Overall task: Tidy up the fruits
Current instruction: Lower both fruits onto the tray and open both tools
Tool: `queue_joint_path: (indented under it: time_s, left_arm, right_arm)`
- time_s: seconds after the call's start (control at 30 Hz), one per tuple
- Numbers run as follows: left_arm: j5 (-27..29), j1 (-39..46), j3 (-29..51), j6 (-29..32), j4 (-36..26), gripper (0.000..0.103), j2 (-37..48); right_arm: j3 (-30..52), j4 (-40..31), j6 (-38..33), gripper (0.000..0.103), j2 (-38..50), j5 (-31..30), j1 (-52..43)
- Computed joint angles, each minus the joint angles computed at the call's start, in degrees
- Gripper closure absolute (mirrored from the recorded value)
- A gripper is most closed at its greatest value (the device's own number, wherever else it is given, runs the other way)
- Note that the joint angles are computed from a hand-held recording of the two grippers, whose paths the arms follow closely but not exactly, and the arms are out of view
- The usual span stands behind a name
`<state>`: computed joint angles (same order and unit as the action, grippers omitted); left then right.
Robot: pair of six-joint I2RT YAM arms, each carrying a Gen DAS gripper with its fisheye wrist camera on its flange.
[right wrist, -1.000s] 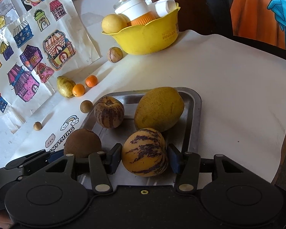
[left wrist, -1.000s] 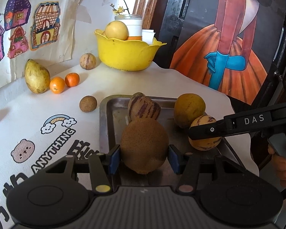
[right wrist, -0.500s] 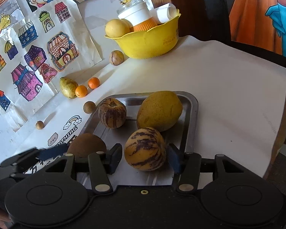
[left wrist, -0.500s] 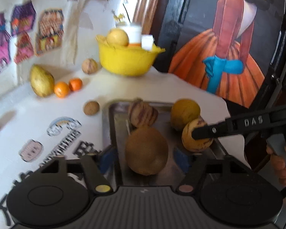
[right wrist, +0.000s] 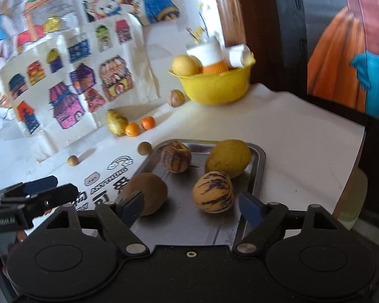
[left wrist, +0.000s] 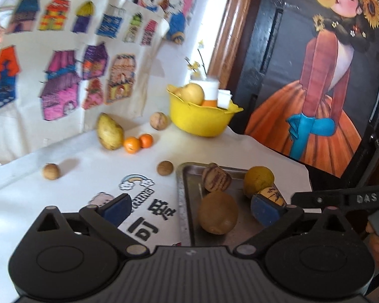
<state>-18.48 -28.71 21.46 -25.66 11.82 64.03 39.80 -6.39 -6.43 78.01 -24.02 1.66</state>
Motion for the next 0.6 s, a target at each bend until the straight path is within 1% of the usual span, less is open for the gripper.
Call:
queue_joint_path:
  time_s: [0.07,0.2,0.3,0.43,0.6]
  left_arm:
    - [-2.7,-1.6,-0.6,-0.9,-3.5,0.001,-3.6]
    - [-9.0,-6.0,-2.2,-2.8,-10.6,0.000,-10.3]
    - [-12.1,-9.2,-3.8,-4.7,-16.6,0.000,-15.9]
    - [-15.0,-12.6,-5.1,-8.7,-24.9,0.000,-22.3]
    - [-18.6,-17.7,-6.0,-14.9,-35.2,0.000,-29.7]
  right_arm:
    - [-2.5,0.2,-0.2,0.012,-3.7,0.4,0.4]
    - [-7.6,0.6,0.6,0.007,-11.2,0.9,1.3]
    - [-11.6,0.2,1.5,0.002,-17.6,0.7,1.5]
    - [-16.3,-2.8,2.1,0.001,-26.7,1.3,2.3]
    - [-20.3,-10.1,2.9,0.001,-37.5,4.6,6.4]
